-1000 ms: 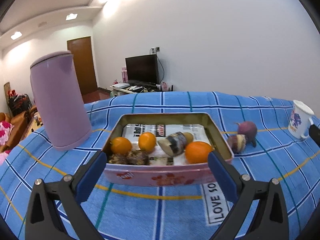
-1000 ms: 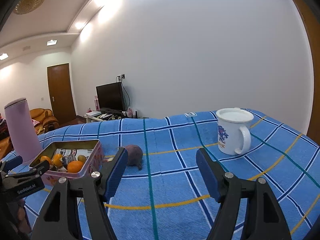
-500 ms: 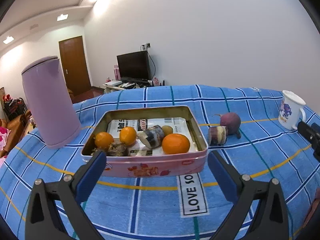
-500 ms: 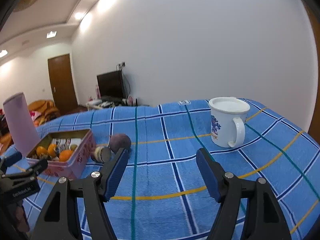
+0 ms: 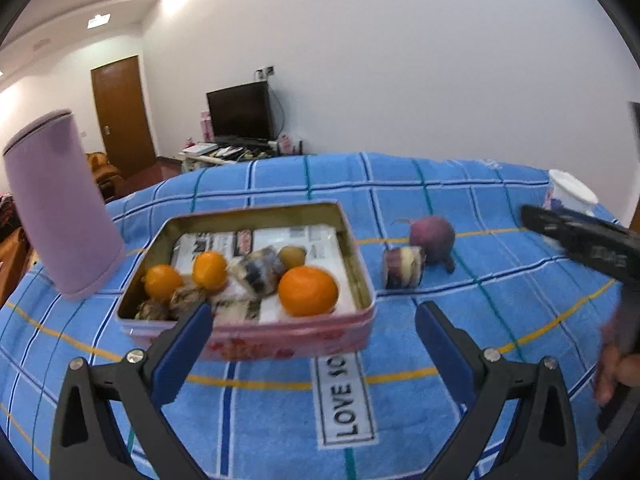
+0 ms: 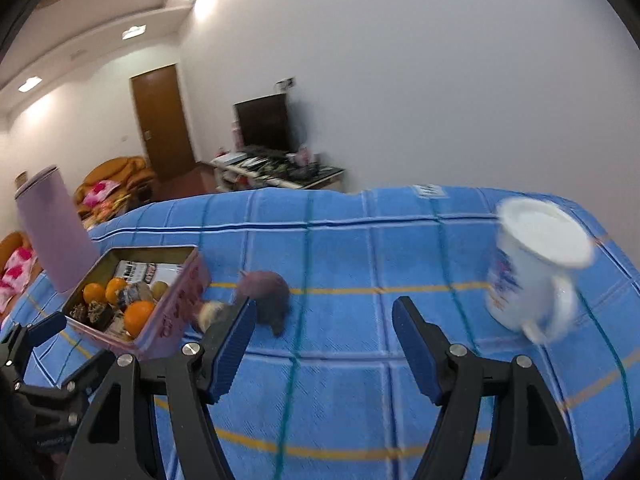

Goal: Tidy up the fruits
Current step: 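Grasp the purple beet with the right gripper while the left gripper approaches the cut root piece, then grasp the cut purple root piece with the left gripper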

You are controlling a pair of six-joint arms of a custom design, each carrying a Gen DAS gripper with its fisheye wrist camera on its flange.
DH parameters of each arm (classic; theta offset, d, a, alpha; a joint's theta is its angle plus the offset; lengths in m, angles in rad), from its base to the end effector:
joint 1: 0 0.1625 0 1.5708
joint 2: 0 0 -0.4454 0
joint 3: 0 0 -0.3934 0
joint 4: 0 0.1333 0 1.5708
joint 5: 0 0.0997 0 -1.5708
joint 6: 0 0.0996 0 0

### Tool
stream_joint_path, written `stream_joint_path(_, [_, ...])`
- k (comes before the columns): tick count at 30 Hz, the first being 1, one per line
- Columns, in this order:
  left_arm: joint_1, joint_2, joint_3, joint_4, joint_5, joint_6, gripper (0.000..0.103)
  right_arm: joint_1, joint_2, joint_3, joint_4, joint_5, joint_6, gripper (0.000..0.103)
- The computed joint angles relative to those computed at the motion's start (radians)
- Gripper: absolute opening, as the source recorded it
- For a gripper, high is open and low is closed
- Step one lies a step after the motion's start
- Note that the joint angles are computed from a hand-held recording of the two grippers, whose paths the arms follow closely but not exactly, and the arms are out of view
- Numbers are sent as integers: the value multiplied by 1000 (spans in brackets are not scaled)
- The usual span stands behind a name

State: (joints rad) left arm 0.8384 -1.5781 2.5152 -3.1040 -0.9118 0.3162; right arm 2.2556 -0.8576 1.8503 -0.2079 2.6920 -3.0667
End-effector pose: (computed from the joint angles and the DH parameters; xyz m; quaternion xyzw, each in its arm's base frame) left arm -0.0938 -0.3949 0.2817 0.3705 0.8306 -0.3358 0.2452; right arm 0.3289 -0.3338 0.0687 0.0407 -0.8074 0.4833 0.3359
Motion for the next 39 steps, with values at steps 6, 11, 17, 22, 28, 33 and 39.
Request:
stream_joint_path(6, [-8,19,-32,37,-13,30,100,-112,44,-102,124,-198,-15,72])
stream_joint_path(11, [-2,22,-43,51,-34,52,96,-209,87,-177,237,-318,49,72])
stream_joint_path(17, [-14,44,-66,70,-41,27,93,-242,105,-199,305,-392,79,55])
stream_joint_path(22, [-62,82,-59,58,-34,24,89,-208,107,-179,328,-331,128,54])
stream_joint_path(28, [-120,148,-31,29,1,12,88,-182,-15,-12,238,-267,258,55])
stream_joint_path(33, [-171,266,-39,10,98,-60,78,-72,-84,102,147,-55,251,55])
stream_joint_path(39, [-231,453,-64,14,328,-218,78,-26,-122,194,38,45,234,55])
